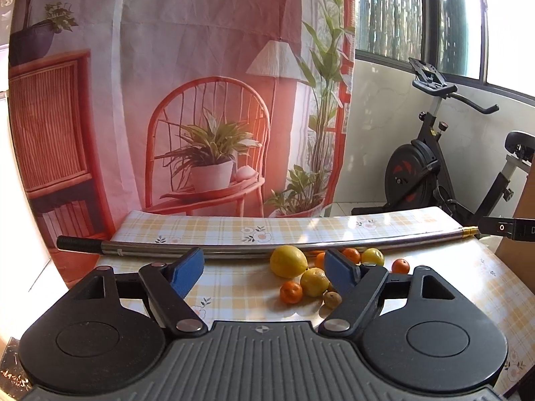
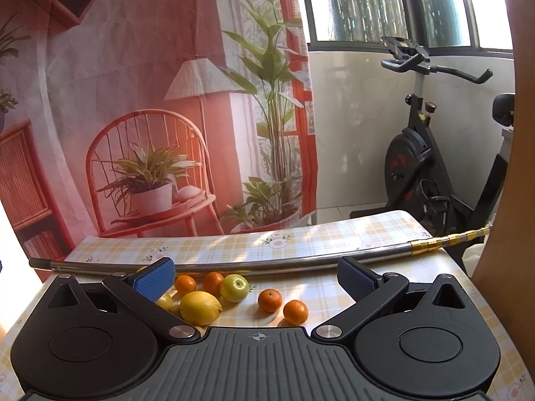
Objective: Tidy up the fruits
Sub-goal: 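Grasp a small brown kiwi with the left tool while the right tool approaches a large lemon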
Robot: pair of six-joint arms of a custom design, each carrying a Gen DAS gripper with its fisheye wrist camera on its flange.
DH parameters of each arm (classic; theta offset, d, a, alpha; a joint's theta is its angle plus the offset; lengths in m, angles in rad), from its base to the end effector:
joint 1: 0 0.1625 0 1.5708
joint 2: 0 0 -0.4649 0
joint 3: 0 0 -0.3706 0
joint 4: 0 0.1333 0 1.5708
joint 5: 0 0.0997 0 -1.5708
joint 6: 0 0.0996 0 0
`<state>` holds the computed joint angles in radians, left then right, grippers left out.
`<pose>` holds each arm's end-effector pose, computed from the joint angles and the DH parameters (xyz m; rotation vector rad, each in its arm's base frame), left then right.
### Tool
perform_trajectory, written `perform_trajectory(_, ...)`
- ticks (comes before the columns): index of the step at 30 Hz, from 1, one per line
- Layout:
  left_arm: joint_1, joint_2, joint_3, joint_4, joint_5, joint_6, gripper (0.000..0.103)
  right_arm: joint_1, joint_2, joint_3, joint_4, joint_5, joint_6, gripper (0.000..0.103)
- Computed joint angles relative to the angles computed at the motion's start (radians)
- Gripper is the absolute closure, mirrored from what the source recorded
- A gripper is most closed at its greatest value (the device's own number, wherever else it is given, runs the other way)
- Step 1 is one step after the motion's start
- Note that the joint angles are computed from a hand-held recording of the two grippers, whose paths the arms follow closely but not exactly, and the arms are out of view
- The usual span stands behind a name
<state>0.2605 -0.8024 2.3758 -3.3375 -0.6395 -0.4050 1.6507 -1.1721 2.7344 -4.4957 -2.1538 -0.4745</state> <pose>-0.3619 -0.3171 0.0870 0.9643 2.2559 -1.0867 0.1010 -0.2784 0.3007 0.0769 -1.9942 1.4277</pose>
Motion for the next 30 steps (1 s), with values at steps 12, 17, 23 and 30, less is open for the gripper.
perform_trajectory(12, 0.234, 0.164, -0.195, 0.070, -0.354, 0.067, 0.053, -0.159, 0.078, -0.021, -0.001, 0.102, -0.042, 0.002)
perform_trajectory(17, 0.277, 0.245, -0.277, 0.099, -0.394, 0.118, 0.061, -0.224, 0.070, -0.023, 0.035, 0.154, -0.014, 0.004)
perform_trajectory(23, 0.323, 0.286, -0.346, 0.197, -0.425, 0.115, 0.066, -0.307, 0.043, -0.015, 0.081, 0.225, 0.028, 0.004)
perform_trajectory(30, 0.339, 0.305, -0.376, 0.236, -0.434, 0.112, 0.066, -0.367, 0.027, -0.010, 0.117, 0.282, 0.060, 0.004)
